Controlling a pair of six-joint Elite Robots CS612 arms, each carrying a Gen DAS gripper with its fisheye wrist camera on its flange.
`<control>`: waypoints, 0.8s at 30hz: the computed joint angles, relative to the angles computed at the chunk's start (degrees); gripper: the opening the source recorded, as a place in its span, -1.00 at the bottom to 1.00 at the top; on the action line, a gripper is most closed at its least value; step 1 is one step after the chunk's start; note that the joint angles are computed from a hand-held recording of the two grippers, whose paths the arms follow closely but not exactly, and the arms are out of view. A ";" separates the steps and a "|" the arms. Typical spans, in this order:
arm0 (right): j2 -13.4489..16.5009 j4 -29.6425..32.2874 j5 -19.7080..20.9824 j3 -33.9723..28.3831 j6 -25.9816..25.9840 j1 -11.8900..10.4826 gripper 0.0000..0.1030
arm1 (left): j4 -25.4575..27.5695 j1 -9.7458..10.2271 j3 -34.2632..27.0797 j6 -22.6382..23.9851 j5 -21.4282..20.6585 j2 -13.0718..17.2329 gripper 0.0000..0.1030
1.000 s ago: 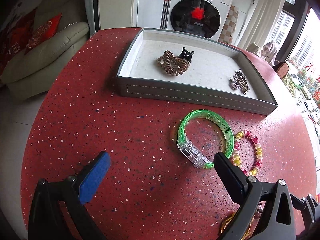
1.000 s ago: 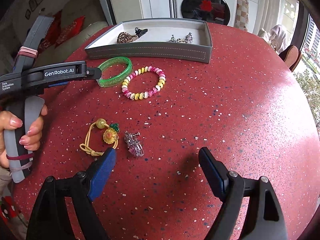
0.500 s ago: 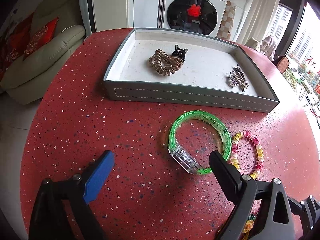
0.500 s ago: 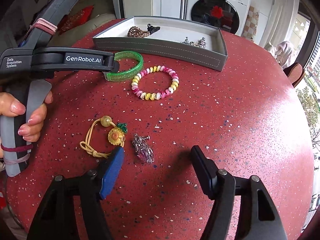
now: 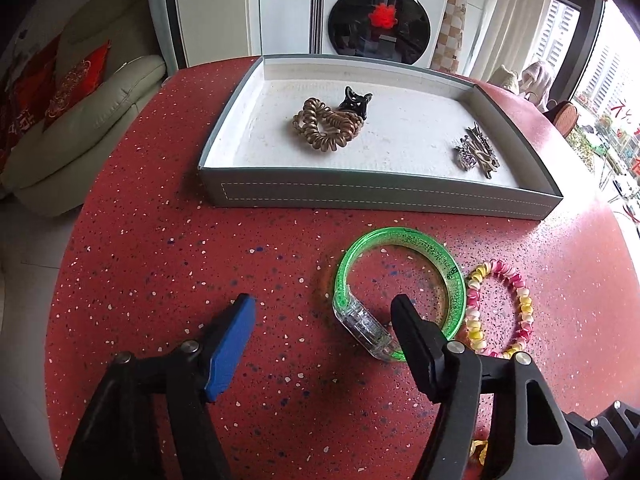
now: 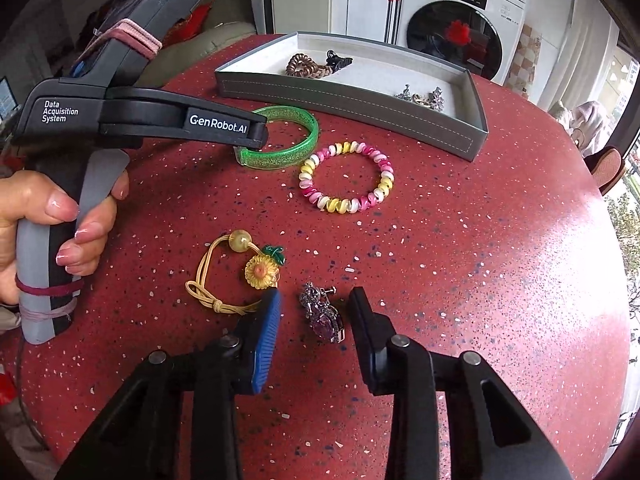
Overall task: Organize jewelry
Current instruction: 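Move the left tool to the green bangle while the right tool approaches the silver heart earrings, then grasp the green bangle with the left tool while the right tool grasps the heart earrings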
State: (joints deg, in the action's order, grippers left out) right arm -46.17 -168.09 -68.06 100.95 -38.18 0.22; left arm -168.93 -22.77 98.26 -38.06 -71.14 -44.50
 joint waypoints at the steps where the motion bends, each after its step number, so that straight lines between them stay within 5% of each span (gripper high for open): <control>1: -0.11 0.09 0.09 0.13 -0.19 0.01 -0.34 | 0.32 -0.03 -0.08 0.28 0.12 -0.01 0.59; 6: -0.43 0.25 0.44 0.58 -1.22 0.16 -0.70 | 0.49 -0.17 -0.10 1.24 0.91 -0.03 0.33; 8: -0.45 0.02 0.41 0.68 -1.00 0.18 -0.72 | 0.42 -0.18 -0.07 1.73 1.00 -0.04 0.30; 10: -0.43 0.04 0.65 0.68 -0.36 0.07 -0.72 | 0.18 -0.25 0.07 2.10 1.61 -0.07 -0.07; 15: -0.35 0.80 1.38 0.30 1.66 -0.43 -0.73 | -1.21 0.11 0.57 2.36 0.89 -0.16 -0.43; 24: -0.22 1.61 2.29 -0.27 4.10 -1.08 -0.73 | -4.82 0.56 2.07 2.96 -1.30 -0.49 -0.43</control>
State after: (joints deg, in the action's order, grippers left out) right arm -46.39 -166.49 -65.77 100.68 -34.08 -0.86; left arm -173.75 -22.21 100.33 -35.10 -72.44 -44.99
